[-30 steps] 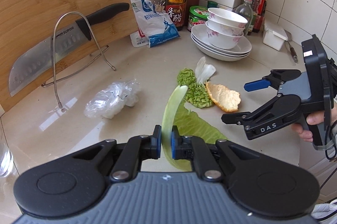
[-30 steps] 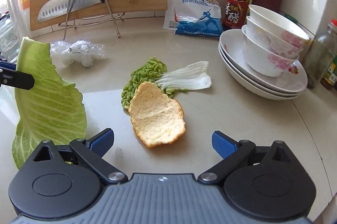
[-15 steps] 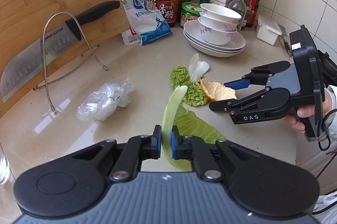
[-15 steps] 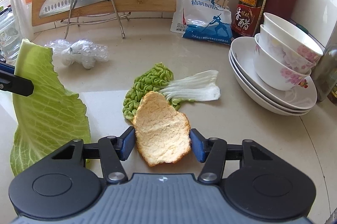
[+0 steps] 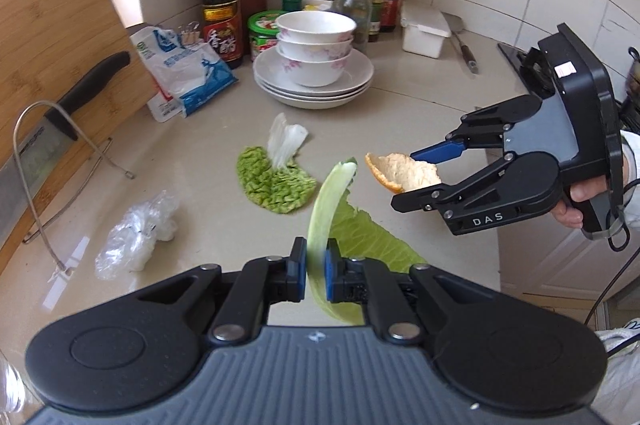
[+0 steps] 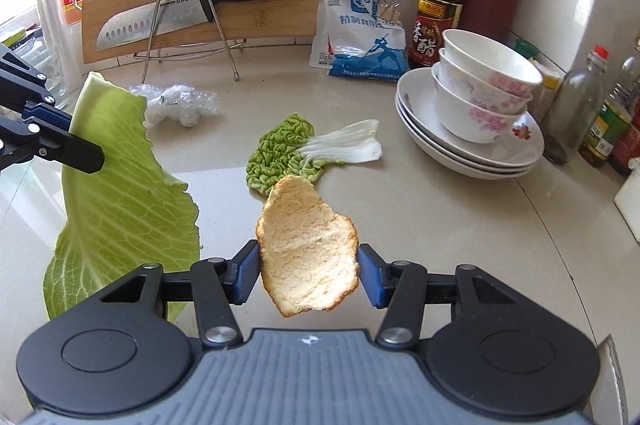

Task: Collect trash
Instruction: 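Carry the cabbage leaf in the left gripper and orange peel in the right gripper to the bucket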

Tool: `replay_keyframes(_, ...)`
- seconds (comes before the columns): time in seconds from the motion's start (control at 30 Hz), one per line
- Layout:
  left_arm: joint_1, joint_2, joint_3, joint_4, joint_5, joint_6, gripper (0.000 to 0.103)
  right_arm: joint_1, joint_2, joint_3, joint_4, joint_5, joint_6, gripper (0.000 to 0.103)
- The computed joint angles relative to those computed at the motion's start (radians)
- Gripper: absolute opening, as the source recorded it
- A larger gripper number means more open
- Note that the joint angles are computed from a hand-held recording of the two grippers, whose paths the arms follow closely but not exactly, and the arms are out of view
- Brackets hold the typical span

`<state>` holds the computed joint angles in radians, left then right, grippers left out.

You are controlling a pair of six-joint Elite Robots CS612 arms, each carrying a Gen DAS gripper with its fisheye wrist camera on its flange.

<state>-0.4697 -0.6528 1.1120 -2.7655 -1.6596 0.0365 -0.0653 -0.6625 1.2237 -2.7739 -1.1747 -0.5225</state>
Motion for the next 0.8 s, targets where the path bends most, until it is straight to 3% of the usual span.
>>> replay_keyframes(0.2, -0.022, 0.009, -0.026, 0.016, -0.106, 0.092, 0.007, -0.033, -0.083, 0.158, -0.103, -0.057, 0.083, 0.057)
replay_keyframes(0.47, -0.053, 0.043, -0.083, 0.085, -0.264, 0.217, 0.007, -0.073, -0.178, 0.363, -0.227, -0.189, 0.244, 0.057)
replay_keyframes(0.63, -0.075, 0.068, -0.114, 0.129, -0.332, 0.271, 0.007, -0.098, -0.198, 0.450, -0.255, -0.253, 0.331, 0.057)
replay_keyframes(0.8, -0.095, 0.089, -0.137, 0.166, -0.362, 0.320, 0.007, -0.119, -0.181, 0.497, -0.264, -0.277, 0.390, 0.057)
